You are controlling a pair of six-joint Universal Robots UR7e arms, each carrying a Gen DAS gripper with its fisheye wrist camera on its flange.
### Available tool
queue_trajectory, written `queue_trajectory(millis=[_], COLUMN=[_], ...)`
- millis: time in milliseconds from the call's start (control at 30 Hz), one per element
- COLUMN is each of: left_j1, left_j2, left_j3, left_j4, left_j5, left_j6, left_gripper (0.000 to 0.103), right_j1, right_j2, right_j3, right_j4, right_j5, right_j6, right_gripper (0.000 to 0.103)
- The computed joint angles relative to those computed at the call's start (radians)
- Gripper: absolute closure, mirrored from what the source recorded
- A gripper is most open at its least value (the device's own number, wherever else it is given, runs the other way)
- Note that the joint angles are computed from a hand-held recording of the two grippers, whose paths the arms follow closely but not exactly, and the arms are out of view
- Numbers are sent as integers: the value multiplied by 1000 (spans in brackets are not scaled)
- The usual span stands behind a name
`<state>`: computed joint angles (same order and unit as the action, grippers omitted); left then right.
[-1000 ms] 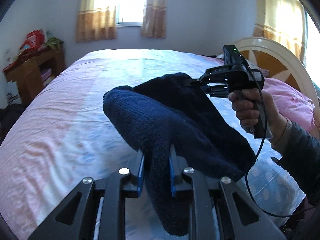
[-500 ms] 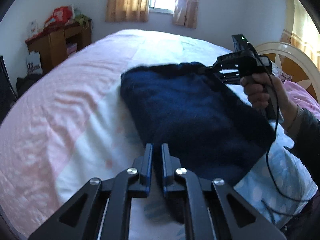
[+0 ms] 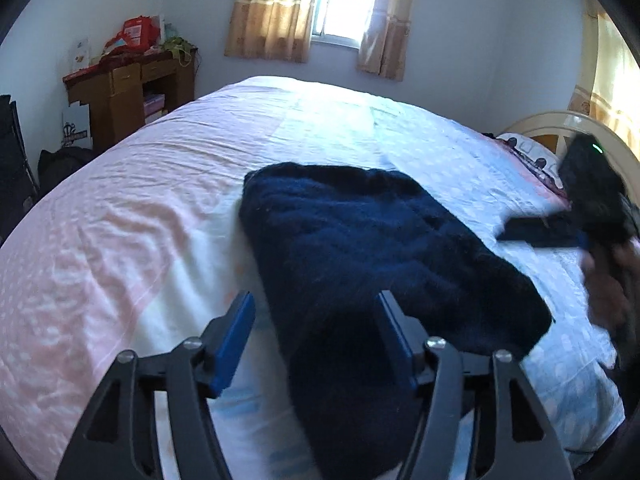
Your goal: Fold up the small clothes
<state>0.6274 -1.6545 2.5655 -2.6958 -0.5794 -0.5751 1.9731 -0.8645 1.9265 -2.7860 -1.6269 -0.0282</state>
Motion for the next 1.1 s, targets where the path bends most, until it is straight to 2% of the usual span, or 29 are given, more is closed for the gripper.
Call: queue_trajectory(millis=[33,67,100,167,267,367,467,633,733,867,933,1000,1100], left_j1=[11,26,30,47,43,43,51,56,67,62,48,29,9], left_j2=[26,51,62,95,98,100,122,116,111,108,99,86,77], left_j3=[-6,-16,-21,-41,-51,-57,-65,-59,-65,-63,-60,-56,-51], left_j4=[-33,-58,-65,-63,-37,-3,41,31,47,59,85,112,138], left_j5=[-2,-9,-18,-32,-38,-48,-40,-52,-67,-65,-58,-54,-50], left_j6=[22,42,46,45,17,11,-4,-16,-31,-57,-74,-92,-105], left_gripper=[37,35,34,34,27,23,21,18,13,12,12,12,12], right_j1=[13,24,27,33,31,32,10,56,54,36,54,77,126], right_j2=[0,9,21,32,2,-15,0,18,36,27,16,-8,-28], right_j3=[16,22,31,62,123,161,146,92,66,103,134,177,238], right_j4=[1,7,12,-56,-144,-170,-141,-70,-37,-108,-175,-257,-369], right_j5=[-39,-82,-104,-145,-129,-198,-198,-266,-280,-268,-299,-291,-283], right_j6=[11,27,43,26,28,33,45,24,26,10,40,33,-40], right_gripper=[63,70,73,87,91,91,91,90,90,82,69,68,68])
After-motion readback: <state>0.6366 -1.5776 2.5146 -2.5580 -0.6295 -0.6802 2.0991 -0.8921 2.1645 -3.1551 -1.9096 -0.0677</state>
